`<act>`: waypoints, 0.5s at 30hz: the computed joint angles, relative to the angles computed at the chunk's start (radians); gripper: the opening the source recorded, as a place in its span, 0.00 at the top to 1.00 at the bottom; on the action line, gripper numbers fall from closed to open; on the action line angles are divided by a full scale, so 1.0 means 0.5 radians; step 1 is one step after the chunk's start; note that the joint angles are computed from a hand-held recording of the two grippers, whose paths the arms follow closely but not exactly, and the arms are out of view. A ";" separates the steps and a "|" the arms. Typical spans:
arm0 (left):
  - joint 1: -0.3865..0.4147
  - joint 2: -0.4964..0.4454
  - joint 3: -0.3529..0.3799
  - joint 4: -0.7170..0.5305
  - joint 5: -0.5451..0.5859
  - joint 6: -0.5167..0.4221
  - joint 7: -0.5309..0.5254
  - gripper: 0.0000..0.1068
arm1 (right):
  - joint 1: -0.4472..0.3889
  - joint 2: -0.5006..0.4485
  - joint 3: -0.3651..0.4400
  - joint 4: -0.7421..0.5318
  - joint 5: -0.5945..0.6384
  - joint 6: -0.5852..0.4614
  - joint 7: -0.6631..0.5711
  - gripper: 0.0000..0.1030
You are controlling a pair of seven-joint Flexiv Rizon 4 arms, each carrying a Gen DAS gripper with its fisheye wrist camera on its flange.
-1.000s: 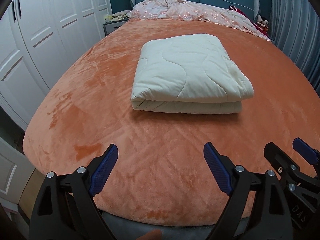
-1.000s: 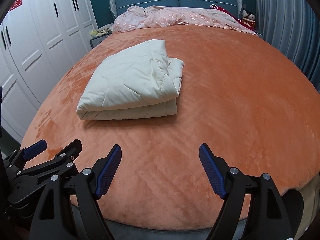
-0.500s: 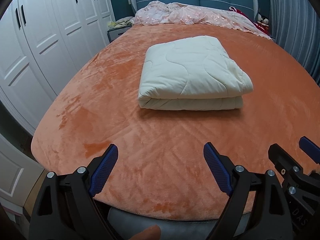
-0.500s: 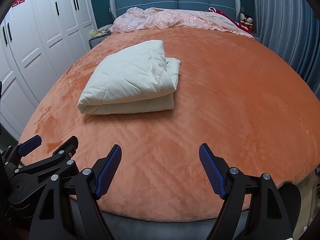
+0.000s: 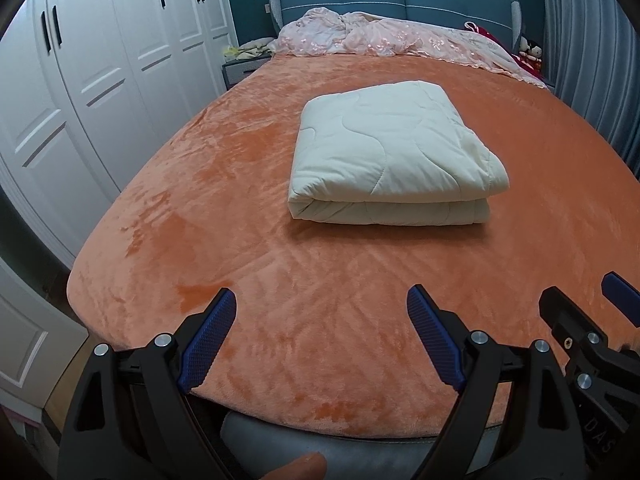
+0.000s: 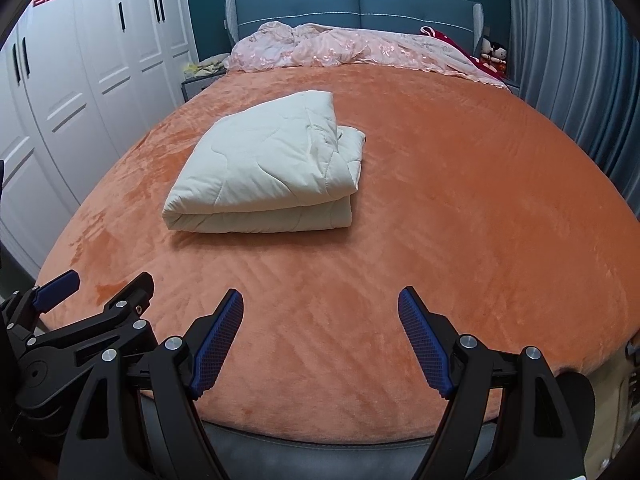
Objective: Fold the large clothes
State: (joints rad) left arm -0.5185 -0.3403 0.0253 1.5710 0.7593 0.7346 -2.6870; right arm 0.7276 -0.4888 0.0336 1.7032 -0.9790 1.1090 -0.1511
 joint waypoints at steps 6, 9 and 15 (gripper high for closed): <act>-0.001 0.010 -0.002 0.008 0.011 -0.003 -0.014 0.21 | 0.004 0.007 -0.001 0.009 -0.027 -0.004 0.021 0.25; -0.003 0.018 -0.004 0.016 0.018 -0.005 -0.023 0.21 | -0.001 0.008 0.001 0.010 -0.031 0.000 0.021 0.25; -0.012 0.033 -0.010 0.021 0.043 -0.028 -0.045 0.21 | 0.007 0.015 0.002 0.012 -0.053 -0.012 0.046 0.25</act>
State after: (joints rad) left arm -0.5245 -0.3236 0.0203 1.5813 0.7806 0.7204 -2.7096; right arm 0.7312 -0.4810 0.0344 1.7091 -1.0057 1.1032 -0.1281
